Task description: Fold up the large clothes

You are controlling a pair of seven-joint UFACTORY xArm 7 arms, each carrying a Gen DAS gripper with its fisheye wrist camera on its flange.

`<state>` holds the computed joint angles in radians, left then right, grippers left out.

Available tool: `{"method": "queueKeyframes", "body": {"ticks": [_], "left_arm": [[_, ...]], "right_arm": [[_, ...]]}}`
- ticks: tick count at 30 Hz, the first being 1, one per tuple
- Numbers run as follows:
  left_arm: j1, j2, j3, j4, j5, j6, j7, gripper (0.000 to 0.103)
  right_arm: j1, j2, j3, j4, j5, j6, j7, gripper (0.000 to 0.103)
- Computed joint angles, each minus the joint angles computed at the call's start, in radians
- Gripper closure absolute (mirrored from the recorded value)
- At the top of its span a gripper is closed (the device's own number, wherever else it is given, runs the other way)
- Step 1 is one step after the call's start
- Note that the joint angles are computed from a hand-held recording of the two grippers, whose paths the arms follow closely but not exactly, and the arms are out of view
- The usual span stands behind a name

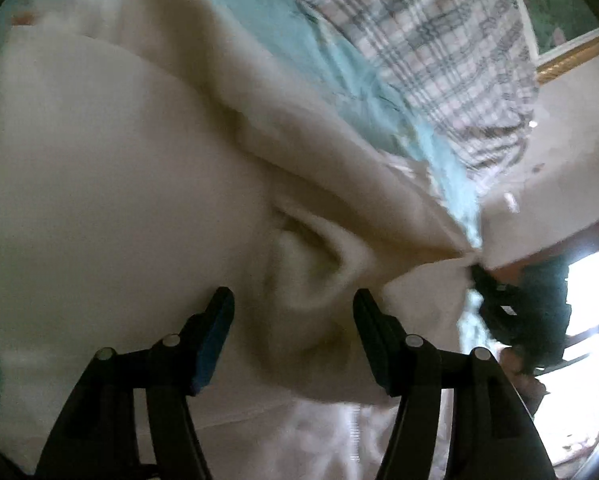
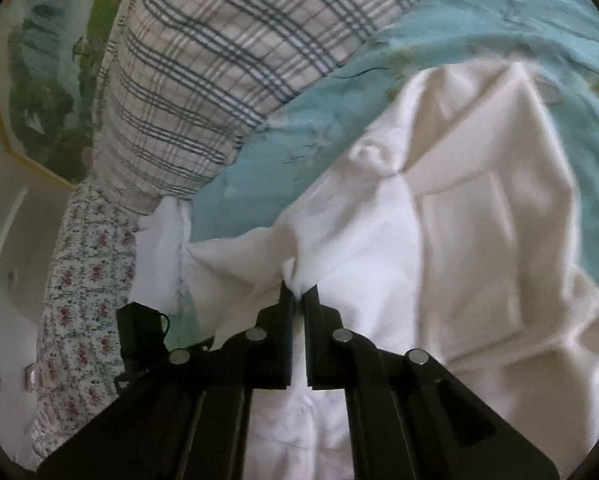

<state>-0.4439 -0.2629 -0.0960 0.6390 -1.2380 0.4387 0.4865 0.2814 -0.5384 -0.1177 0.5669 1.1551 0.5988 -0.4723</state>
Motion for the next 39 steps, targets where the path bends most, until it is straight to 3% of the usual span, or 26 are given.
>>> {"method": "queueKeyframes", "body": {"ticks": [2,3,5,10,12,14,16,18,22,25,29,31,32,34,35,37,39], "left_arm": [[-0.012,0.025,0.0,0.026,-0.038,0.032,0.028,0.044],[-0.011,0.032,-0.021,0.032,-0.009,0.004,0.008,0.05],[-0.009,0.036,-0.051,0.034,0.078,-0.045,-0.056,0.101],[-0.043,-0.085,-0.038,0.006,0.095,-0.148,-0.08,0.099],[-0.104,-0.171,-0.012,-0.008,0.022,-0.244,-0.008,0.099],[-0.21,-0.244,0.036,-0.021,-0.099,-0.362,0.138,0.099],[-0.255,-0.262,0.052,-0.037,-0.118,-0.41,0.174,0.098],[-0.248,-0.246,0.052,-0.089,-0.058,-0.375,0.103,0.098],[-0.178,-0.171,0.028,-0.176,0.145,-0.223,-0.137,0.095],[-0.204,-0.198,0.069,-0.225,0.14,-0.187,-0.144,0.082],[-0.184,-0.231,0.061,-0.226,0.236,-0.234,-0.21,0.045],[-0.212,-0.217,0.092,-0.204,0.255,-0.238,-0.212,0.04],[-0.215,-0.198,0.094,-0.189,0.274,-0.239,-0.223,0.04],[-0.166,-0.162,0.034,-0.172,0.385,-0.232,-0.313,0.045],[-0.138,-0.142,-0.003,-0.171,0.45,-0.24,-0.36,0.064],[-0.182,-0.109,0.027,-0.16,0.462,-0.246,-0.364,0.099],[-0.253,-0.109,0.088,-0.176,0.387,-0.284,-0.323,0.097]], "right_arm": [[-0.002,0.011,-0.01,-0.005,0.007,0.015,0.0,0.099],[-0.004,0.014,-0.007,-0.003,0.007,0.016,-0.001,0.099],[0.006,0.024,-0.003,0.006,0.029,0.019,-0.02,0.099],[0.007,0.064,0.029,0.076,0.028,0.008,-0.048,0.099],[0.022,0.048,0.027,0.119,0.063,-0.016,-0.101,0.099],[0.047,0.005,0.017,0.145,0.136,-0.046,-0.203,0.099],[0.053,-0.037,0.029,0.149,0.149,-0.079,-0.263,0.099],[0.041,-0.041,0.044,0.13,0.073,-0.077,-0.224,0.099],[0.014,0.001,0.051,0.037,-0.1,-0.011,-0.076,0.095],[-0.011,0.015,0.042,-0.02,-0.19,0.05,0.03,0.088],[-0.02,-0.056,0.002,-0.104,-0.169,0.031,0.04,0.085],[-0.022,-0.08,-0.011,-0.128,-0.155,0.004,0.048,0.085],[-0.019,-0.082,-0.013,-0.13,-0.154,-0.004,0.055,0.085],[-0.004,-0.077,-0.015,-0.126,-0.149,-0.01,0.066,0.085],[0.005,-0.07,-0.013,-0.122,-0.147,-0.013,0.071,0.083],[0.024,-0.04,0.004,-0.108,-0.148,-0.026,0.082,0.065],[0.038,-0.004,0.027,-0.095,-0.154,-0.051,0.102,0.061]]}}
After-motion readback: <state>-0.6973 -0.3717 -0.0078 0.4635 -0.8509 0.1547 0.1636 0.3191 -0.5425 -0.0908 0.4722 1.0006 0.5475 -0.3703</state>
